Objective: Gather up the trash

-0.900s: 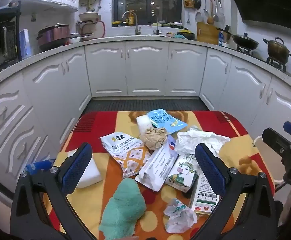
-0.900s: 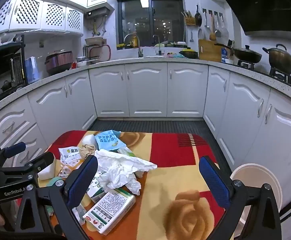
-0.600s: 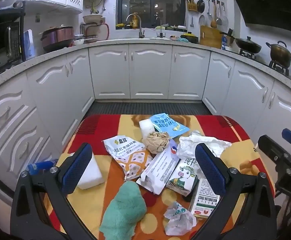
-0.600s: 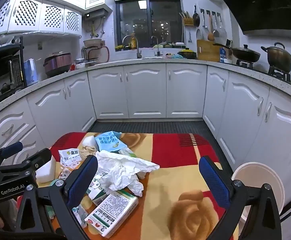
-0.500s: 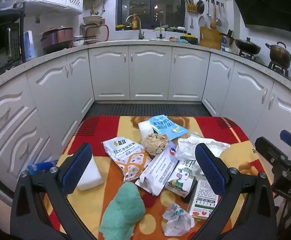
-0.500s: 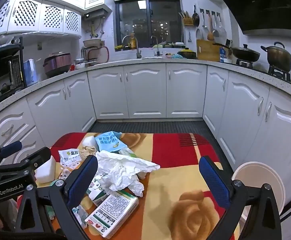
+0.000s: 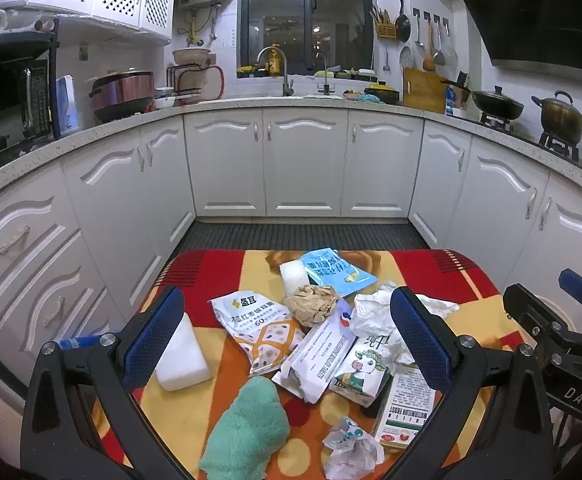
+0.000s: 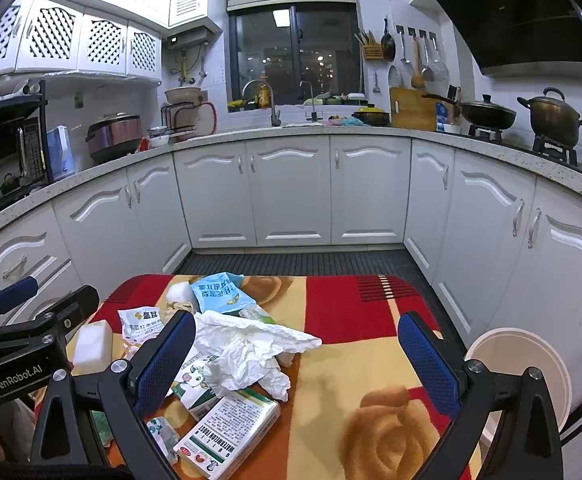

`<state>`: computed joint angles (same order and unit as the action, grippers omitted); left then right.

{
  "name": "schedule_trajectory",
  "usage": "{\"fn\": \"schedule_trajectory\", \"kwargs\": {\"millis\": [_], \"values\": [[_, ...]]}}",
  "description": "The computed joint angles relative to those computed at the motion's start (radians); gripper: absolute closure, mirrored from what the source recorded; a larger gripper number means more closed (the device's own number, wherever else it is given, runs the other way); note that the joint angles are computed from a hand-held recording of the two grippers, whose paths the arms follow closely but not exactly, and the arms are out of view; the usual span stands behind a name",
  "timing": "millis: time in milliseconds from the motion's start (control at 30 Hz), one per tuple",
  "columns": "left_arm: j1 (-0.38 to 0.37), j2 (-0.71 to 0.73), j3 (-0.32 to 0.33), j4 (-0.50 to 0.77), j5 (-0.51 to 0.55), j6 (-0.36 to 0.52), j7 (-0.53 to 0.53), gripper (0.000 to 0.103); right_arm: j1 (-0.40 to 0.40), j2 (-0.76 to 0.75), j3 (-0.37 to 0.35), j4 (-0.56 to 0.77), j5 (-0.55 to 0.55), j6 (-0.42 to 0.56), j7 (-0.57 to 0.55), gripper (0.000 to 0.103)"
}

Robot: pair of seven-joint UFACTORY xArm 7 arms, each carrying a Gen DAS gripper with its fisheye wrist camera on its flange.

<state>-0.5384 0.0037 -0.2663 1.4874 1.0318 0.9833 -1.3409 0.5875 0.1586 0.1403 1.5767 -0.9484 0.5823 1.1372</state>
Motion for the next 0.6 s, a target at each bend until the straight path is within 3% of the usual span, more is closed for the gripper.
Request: {"fn": "schedule_trajectory", "kwargs": {"millis": [600], "values": [[-0.003, -0.005, -0.004, 0.007, 0.038, 0.014, -0.017, 0.001, 0.003, -0.010, 0.005, 0.004, -0.028, 0.014, 0.023, 0.002]]}}
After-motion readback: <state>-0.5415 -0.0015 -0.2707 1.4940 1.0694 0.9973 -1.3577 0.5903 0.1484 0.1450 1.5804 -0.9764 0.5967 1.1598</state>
